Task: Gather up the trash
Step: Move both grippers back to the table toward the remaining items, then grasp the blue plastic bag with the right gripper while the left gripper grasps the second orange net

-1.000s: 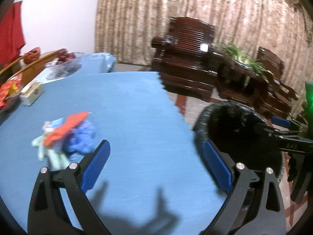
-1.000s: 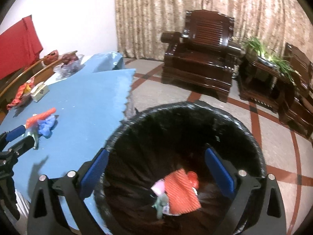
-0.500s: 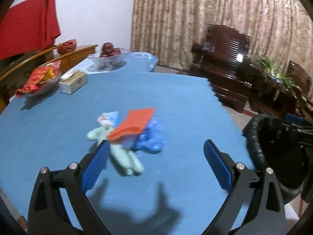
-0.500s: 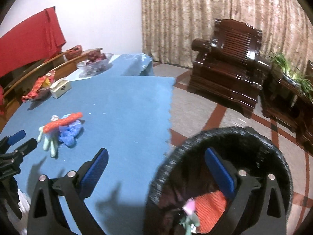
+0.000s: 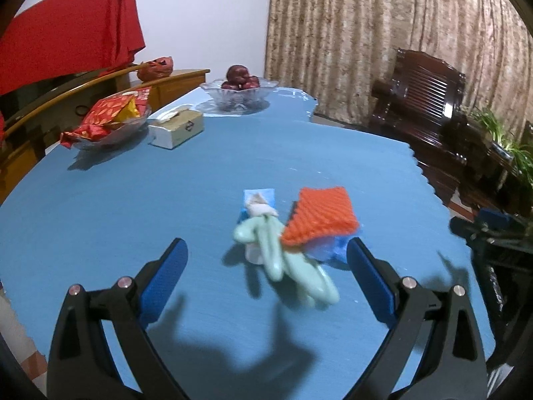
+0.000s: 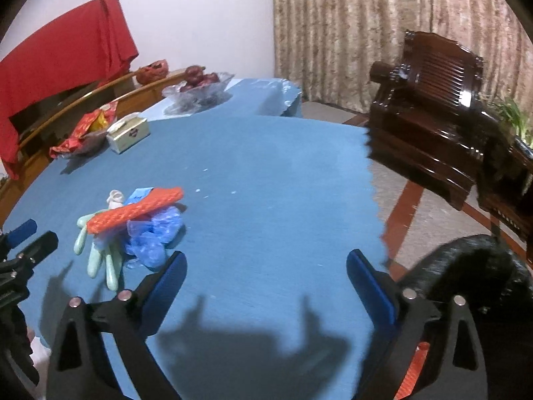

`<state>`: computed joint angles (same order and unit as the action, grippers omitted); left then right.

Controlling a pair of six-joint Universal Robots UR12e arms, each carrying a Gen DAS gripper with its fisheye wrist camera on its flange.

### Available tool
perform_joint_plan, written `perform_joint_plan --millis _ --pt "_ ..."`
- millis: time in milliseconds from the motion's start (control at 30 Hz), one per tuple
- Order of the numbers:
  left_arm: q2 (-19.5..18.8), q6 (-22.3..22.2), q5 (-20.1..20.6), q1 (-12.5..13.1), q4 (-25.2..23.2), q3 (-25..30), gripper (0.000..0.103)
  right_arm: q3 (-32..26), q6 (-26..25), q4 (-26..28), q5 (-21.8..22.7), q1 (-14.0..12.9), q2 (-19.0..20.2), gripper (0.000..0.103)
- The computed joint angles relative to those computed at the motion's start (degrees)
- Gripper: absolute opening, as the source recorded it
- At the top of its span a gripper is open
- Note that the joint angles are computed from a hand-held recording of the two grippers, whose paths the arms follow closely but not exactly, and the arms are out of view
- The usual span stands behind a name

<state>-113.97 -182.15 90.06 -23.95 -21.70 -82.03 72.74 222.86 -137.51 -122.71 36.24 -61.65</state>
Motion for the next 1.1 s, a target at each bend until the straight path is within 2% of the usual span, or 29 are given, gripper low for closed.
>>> perform_joint_plan --millis 367,600,700,767,800,833,867,967,1100 --pt "-0.8 -1.2 1.1 1.1 1.6 0.1 0.093 -9.1 -3.8 1.7 7.7 -0.4 7.9 0.079" --pt "-0.8 -1.8 1.0 1.8 1.7 -0.2 0.093 -12.1 -5.7 2.6 11.4 -0.7 10.1 0.072" --pt "-0.8 -2.2 0.8 2.0 1.9 -0.4 0.093 -12.7 -6.1 2.5 14.5 -1.1 10.6 0.057" --pt "-0.9 -2.2 0.7 2.1 1.8 -0.3 0.093 -12.6 -6.6 2.0 17.5 -1.5 10.7 0.033" --pt "-0.9 -2.1 0.7 2.1 1.8 -0.3 0.093 -12.6 -6.8 1.8 18.0 -1.5 10.7 0.027" --pt "-0.9 -2.1 0.7 2.1 1.9 -0.3 0.093 -12.6 -7.2 1.8 18.2 -1.5 10.7 0.015" --pt "-0.9 -2.0 0.6 2.1 1.9 -0.3 0.093 -12.5 -7.7 1.6 18.6 -1.5 10.6 0.009" --pt "-0.9 -1.9 0.2 2.0 1.8 -0.2 0.093 -11.3 -8.4 0.0 19.0 -1.5 9.9 0.004" --pt "-1.1 -1.5 -0.4 1.6 1.4 0.2 0.093 -9.0 -8.0 -1.7 17.9 -1.6 8.2 0.004"
